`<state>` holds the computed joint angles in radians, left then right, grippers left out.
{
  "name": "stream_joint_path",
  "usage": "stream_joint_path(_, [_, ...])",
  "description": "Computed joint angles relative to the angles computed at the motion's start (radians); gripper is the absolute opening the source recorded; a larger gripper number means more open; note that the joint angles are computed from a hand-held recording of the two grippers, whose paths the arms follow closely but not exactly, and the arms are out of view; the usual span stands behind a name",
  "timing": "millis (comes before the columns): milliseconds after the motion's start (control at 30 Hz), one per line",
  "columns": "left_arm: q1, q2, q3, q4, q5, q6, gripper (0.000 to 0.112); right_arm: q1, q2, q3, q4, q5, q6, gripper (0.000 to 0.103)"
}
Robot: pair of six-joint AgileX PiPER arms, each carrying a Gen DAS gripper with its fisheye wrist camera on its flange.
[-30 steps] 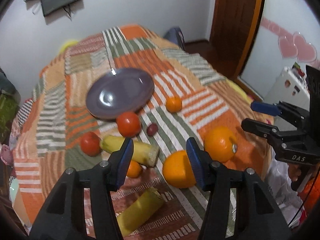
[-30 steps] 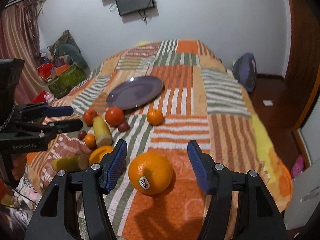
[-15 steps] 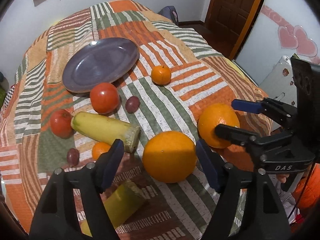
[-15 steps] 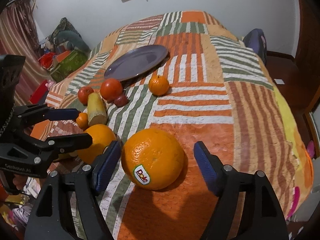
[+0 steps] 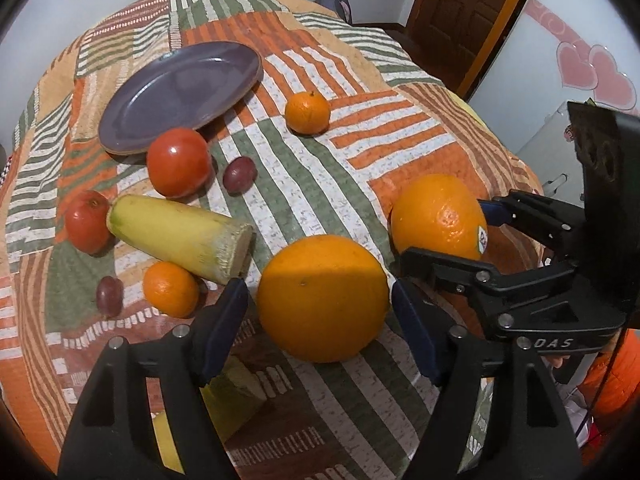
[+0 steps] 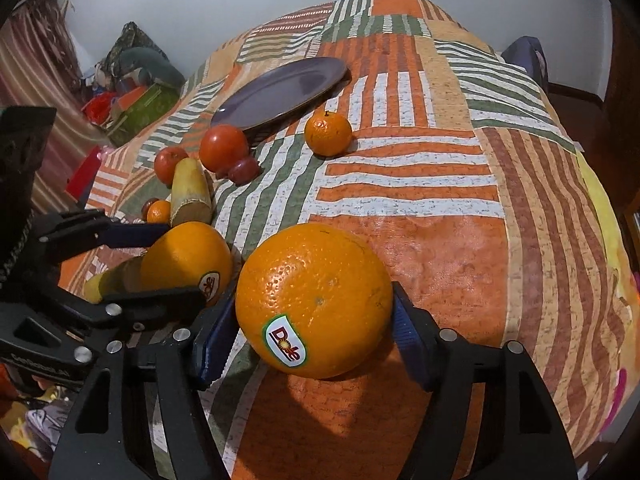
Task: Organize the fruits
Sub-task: 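Close the right tool on the Dole orange while the left tool grasps the plain orange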
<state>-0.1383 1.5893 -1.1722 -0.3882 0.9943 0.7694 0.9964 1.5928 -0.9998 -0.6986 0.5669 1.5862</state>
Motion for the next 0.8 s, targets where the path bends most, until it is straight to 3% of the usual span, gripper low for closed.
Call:
stream_joint_path(433, [0.019,0.035,0.005,-0.055,-0.006,0.024,0.067,0.012,-0.008,-0.007,-0.025,0.054,0.037,0.066])
stream_joint_path(800, [0.076,-0.049,-0.029,-0.122,0.012,0.067,0.067,0.037,-0.004,-0.095,-0.061,0.141,0.016,0.066])
